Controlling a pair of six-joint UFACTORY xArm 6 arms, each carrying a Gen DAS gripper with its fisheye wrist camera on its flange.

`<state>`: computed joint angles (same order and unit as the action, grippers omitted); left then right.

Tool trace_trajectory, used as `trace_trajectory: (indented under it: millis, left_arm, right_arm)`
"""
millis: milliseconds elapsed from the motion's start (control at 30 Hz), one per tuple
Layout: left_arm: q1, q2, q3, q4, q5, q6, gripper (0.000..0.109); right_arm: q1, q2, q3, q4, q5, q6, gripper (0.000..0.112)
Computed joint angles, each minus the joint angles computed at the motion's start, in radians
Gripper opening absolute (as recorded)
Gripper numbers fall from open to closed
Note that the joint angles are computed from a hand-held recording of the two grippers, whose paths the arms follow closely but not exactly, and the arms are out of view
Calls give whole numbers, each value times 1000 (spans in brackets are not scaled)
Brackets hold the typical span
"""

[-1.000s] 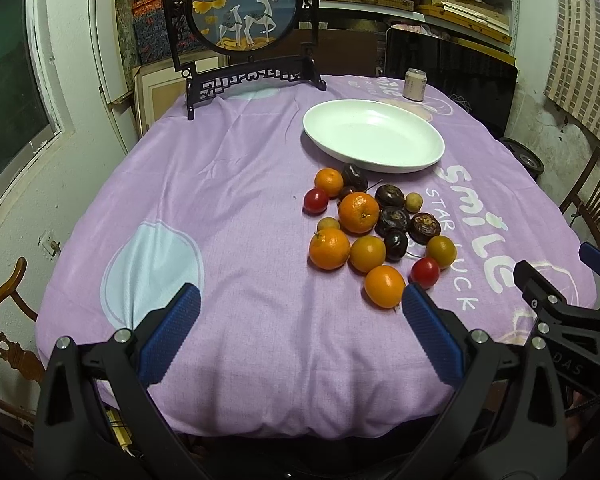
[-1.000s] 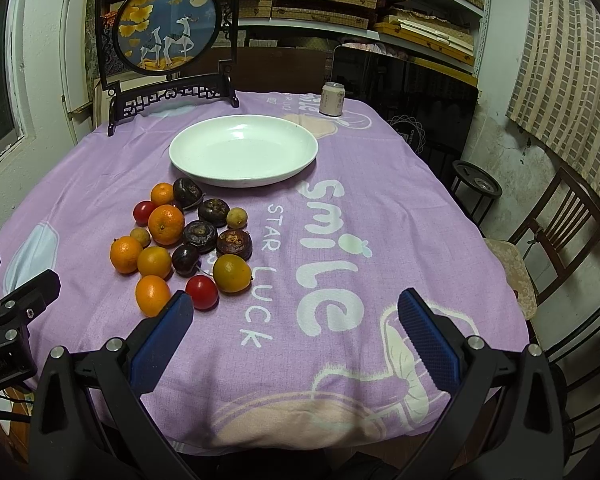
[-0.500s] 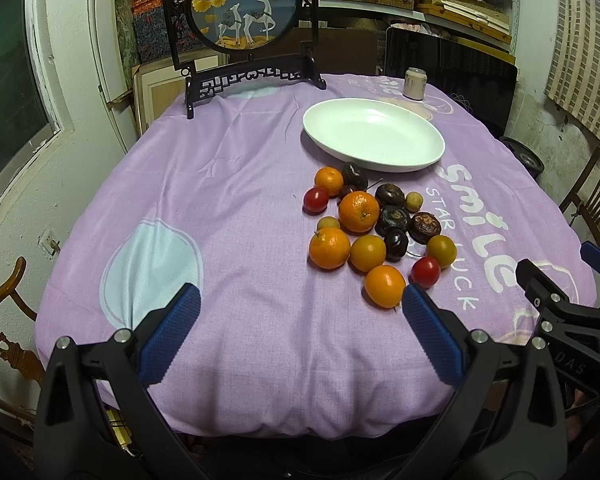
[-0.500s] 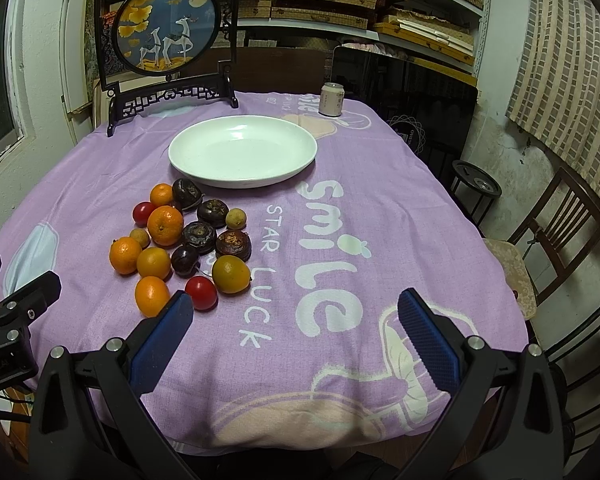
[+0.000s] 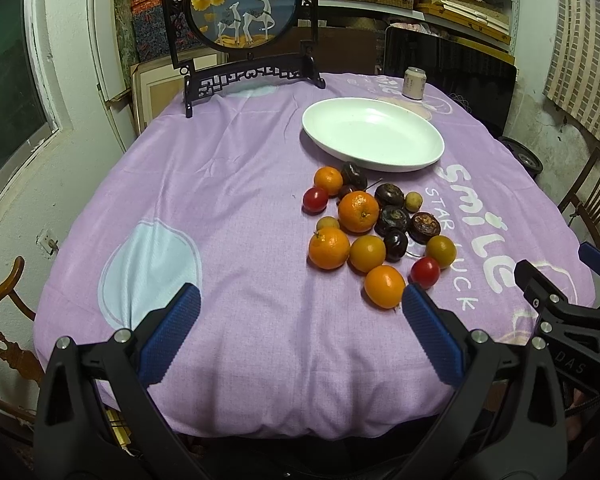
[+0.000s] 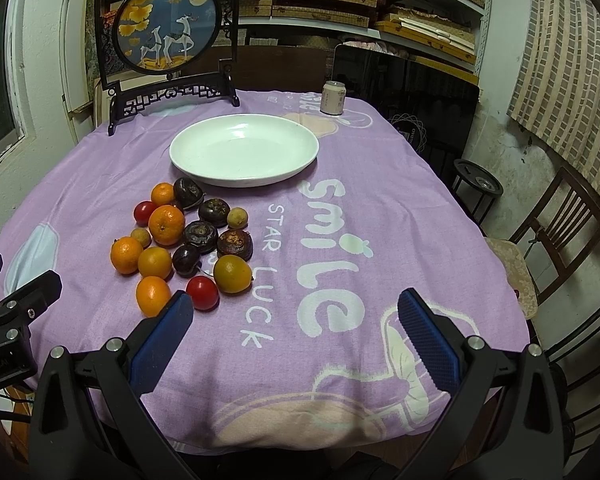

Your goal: Organize fruits

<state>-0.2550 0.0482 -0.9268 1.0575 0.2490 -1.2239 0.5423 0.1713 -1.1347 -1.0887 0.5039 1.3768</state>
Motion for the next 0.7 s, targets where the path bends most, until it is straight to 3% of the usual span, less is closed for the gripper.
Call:
trace_trajectory:
  millis: [533, 700]
  left_arm:
    - [-1, 0, 0, -7, 4, 8, 101]
    - [8, 12, -14, 17, 76, -16, 101]
  right_arm:
    - [-5, -7, 7, 5, -3, -8, 102]
    - [-18, 18, -3, -12, -34, -35, 102]
